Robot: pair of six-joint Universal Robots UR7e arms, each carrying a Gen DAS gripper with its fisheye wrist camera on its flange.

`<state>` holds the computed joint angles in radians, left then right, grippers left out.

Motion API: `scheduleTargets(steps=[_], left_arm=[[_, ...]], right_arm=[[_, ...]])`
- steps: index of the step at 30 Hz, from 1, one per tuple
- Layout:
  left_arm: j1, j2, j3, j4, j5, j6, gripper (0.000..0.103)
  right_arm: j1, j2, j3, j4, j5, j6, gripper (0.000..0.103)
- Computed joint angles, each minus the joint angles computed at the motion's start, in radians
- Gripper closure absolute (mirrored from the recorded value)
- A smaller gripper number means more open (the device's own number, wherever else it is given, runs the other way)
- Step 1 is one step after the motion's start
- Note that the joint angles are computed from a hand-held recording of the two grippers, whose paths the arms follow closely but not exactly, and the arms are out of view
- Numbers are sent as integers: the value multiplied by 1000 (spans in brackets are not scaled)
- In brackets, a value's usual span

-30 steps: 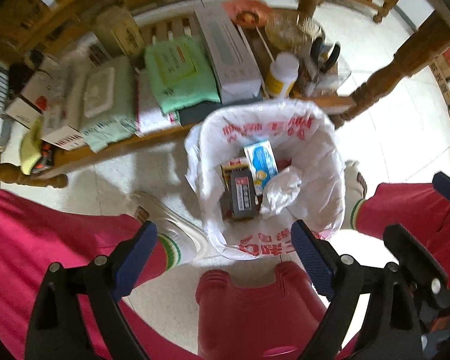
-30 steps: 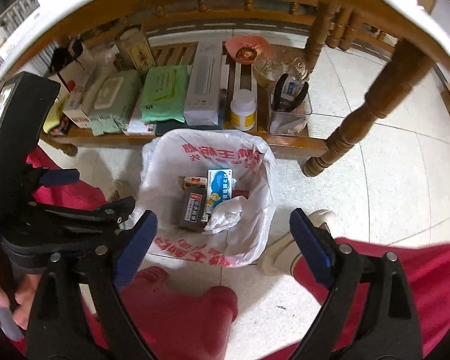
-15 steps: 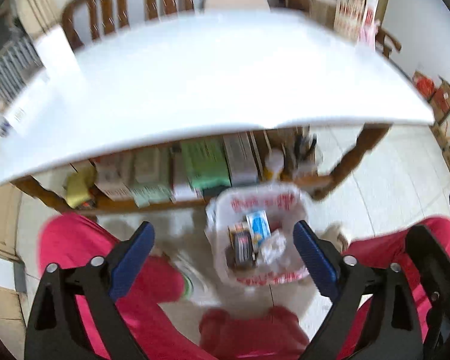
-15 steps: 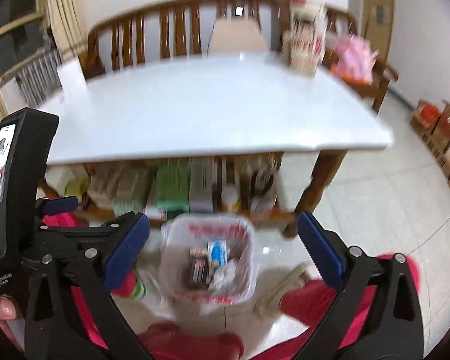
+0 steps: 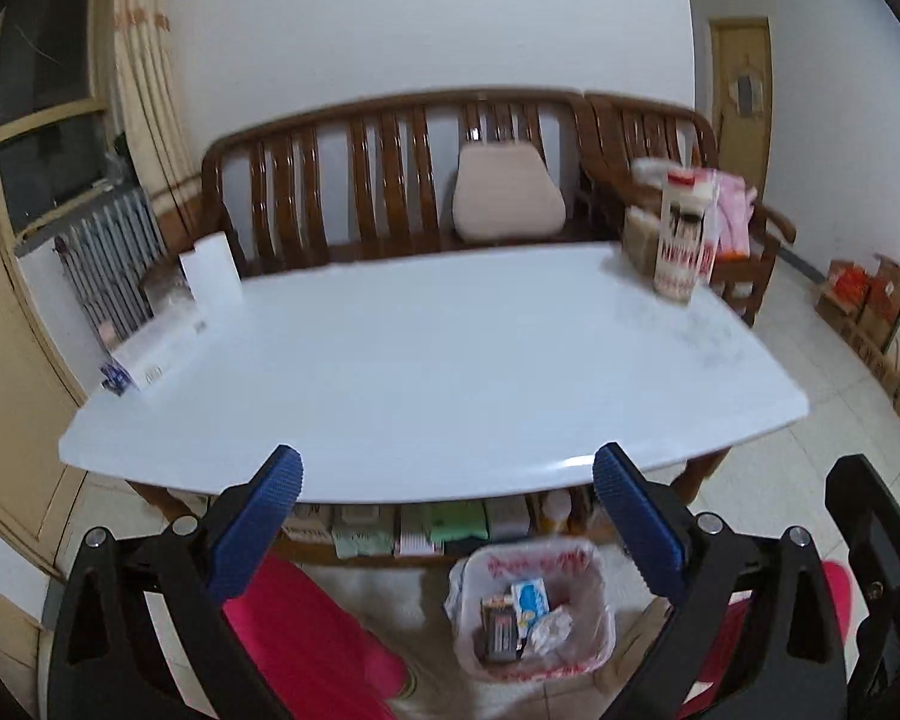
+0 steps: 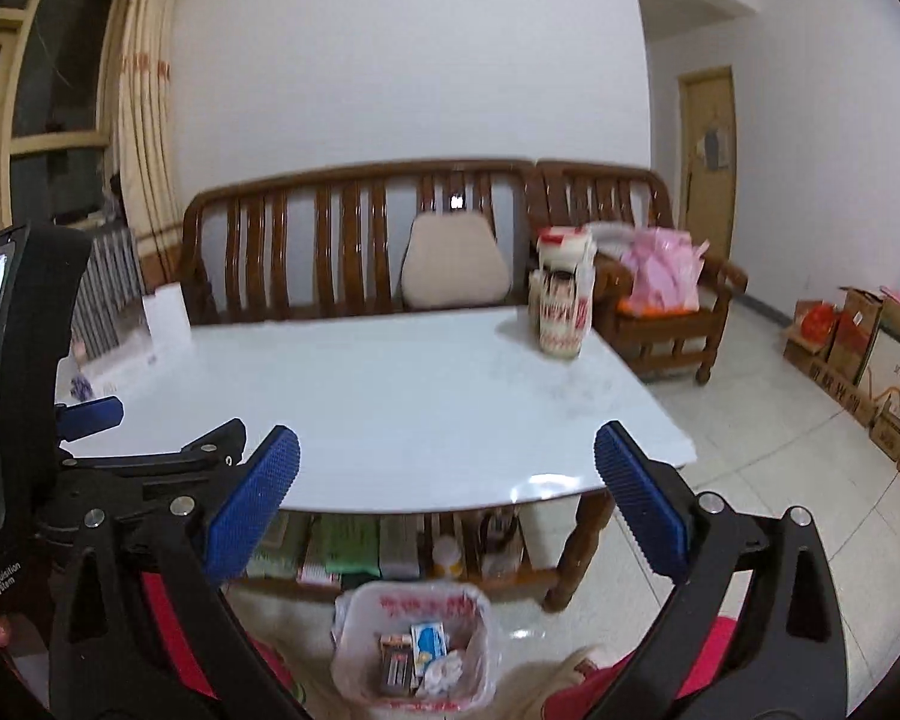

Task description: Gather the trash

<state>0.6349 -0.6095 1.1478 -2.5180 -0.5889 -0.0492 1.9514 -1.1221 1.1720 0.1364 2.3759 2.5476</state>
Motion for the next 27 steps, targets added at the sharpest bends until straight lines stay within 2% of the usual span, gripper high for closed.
scheduleTargets(steps=[5, 10, 14, 18, 27], left_arm=[[-16, -21, 4, -17, -15, -4, 8], [-46, -21, 29, -154, 53, 79, 8], [-61, -20, 26, -165, 89, 90, 8], [-71, -13, 28, -229, 124, 151, 8], [-70, -34, 38, -139, 123, 84, 8]], right_arm=[[19, -36, 23, -32, -21, -12, 7], [39, -61, 45, -55, -22, -13, 7], [56, -72, 54, -88, -4, -35, 7], [66, -73, 53, -95, 12, -41, 7], [78, -51, 27, -89, 52, -36, 7]])
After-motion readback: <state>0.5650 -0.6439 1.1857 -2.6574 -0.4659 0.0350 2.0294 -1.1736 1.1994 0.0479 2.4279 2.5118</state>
